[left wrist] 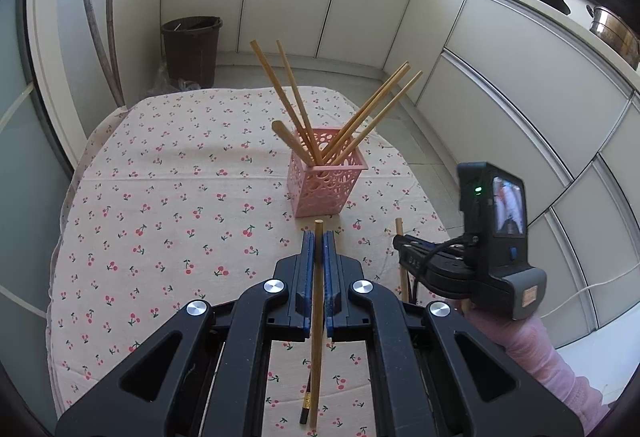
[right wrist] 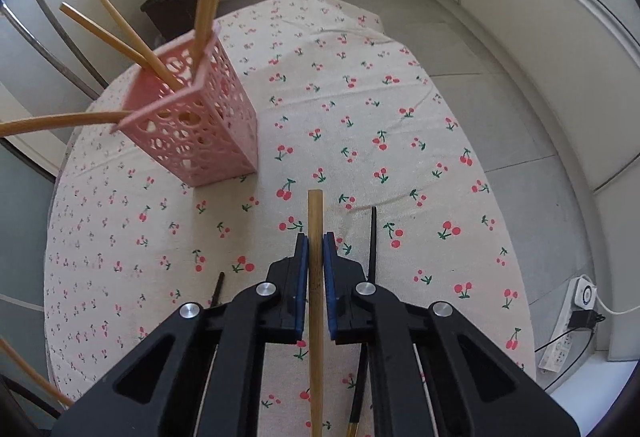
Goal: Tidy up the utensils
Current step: 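Carry both chopsticks over the pink holder and open both tools to drop them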
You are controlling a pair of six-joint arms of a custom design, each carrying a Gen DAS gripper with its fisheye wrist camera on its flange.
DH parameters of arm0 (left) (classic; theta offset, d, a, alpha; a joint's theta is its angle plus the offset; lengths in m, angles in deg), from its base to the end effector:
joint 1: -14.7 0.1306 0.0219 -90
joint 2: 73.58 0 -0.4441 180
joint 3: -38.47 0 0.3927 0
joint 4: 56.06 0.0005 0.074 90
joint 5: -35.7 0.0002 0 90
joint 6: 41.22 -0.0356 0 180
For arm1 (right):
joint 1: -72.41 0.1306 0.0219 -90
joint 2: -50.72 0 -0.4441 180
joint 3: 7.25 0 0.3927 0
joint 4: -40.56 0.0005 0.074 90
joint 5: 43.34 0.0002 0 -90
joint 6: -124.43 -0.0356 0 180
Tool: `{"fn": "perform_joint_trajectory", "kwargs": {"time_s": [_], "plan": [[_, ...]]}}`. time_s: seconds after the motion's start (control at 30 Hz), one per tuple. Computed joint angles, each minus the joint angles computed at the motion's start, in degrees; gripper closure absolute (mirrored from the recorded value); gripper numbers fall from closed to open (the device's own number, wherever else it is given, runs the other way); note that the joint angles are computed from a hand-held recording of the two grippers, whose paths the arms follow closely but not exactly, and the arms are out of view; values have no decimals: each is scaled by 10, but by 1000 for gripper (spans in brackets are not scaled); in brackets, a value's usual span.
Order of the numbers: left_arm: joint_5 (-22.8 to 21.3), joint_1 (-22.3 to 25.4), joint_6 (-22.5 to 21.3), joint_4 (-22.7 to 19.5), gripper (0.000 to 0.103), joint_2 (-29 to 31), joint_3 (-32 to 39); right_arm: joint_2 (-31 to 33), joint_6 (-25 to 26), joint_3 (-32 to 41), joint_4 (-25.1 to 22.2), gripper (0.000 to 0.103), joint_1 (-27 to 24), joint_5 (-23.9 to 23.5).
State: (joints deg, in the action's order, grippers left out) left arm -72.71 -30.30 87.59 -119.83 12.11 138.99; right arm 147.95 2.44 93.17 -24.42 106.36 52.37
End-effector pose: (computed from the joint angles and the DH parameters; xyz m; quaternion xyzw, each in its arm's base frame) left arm 0.3179 -0.3027 0.5926 -0.0061 0.9261 -0.1197 0.3577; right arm 0.4348 0.2879 0.4965 -0.0044 0.9687 0.0919 0.2305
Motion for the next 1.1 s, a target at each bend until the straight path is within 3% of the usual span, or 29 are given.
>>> {"fn": "perform_joint_trajectory", "kwargs": {"time_s": [0.3, 0.5, 1.1], "plan": [[-27, -22, -10, 9, 99, -15, 10, -81, 11, -19, 50, 95, 21, 16], [-49, -28, -16, 14, 99, -15, 30, -123, 30, -20, 59, 95, 28, 21], [-77, 4, -67, 44, 99, 33, 157, -125, 22, 96, 120, 95, -32, -8]]}}
